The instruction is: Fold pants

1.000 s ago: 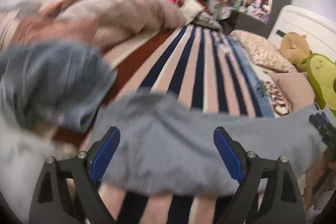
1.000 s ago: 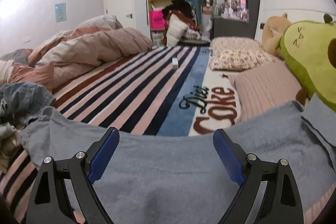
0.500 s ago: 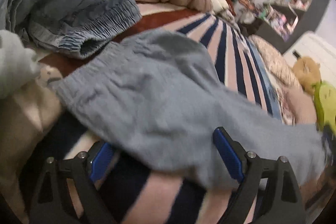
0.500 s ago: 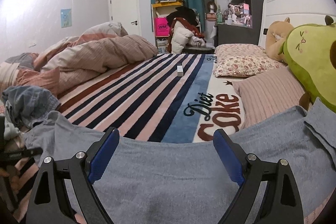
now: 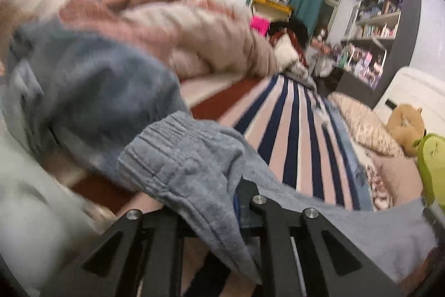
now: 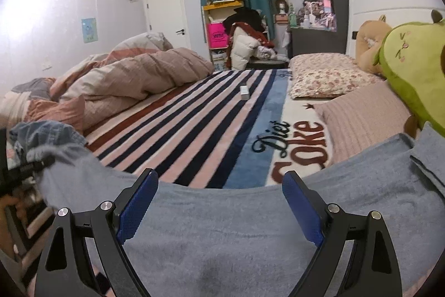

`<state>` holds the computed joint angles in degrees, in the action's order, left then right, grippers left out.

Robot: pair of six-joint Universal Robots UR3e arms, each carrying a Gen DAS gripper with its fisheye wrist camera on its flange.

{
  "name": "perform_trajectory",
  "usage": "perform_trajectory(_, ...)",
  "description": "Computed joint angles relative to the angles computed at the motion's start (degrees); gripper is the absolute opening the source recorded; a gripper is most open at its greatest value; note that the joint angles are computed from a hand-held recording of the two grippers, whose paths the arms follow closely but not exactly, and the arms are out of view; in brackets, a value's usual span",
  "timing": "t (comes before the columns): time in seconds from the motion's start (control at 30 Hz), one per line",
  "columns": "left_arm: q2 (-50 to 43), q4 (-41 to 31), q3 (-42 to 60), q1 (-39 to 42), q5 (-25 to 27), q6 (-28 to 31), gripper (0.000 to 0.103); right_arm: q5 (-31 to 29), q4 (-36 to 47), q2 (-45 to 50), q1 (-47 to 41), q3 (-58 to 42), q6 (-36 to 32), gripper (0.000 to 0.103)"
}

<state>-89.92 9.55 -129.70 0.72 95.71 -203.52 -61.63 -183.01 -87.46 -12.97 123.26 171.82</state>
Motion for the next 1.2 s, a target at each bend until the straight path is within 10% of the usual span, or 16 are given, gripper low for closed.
perform_trajectory(0.33,14.39,-18.05,8.69,4.77,24.24,6.06,0.009,17.83,11.37,1.75,0.51,-3.03,-2.93,0.089)
perform_trajectory(0.53,13.0,-19.56,12.55,-0.76,18.3,14.74,0.009,17.06,12.31,1.73,1.78,-3.41,-3.47,0.089)
perform_trajectory(1.1,-22.59,-25.9,32.86,-26.73,1.51,15.19,0.009,18.18,12.87,1.5,-3.49,-2.91,-0.54,0.089)
perform_trajectory(1.2,-24.11,-28.81,33.34,-26.57,-2.6,15.67,0.033,17.03,13.05,1.89,-3.12,-3.25,-0.46,0.089)
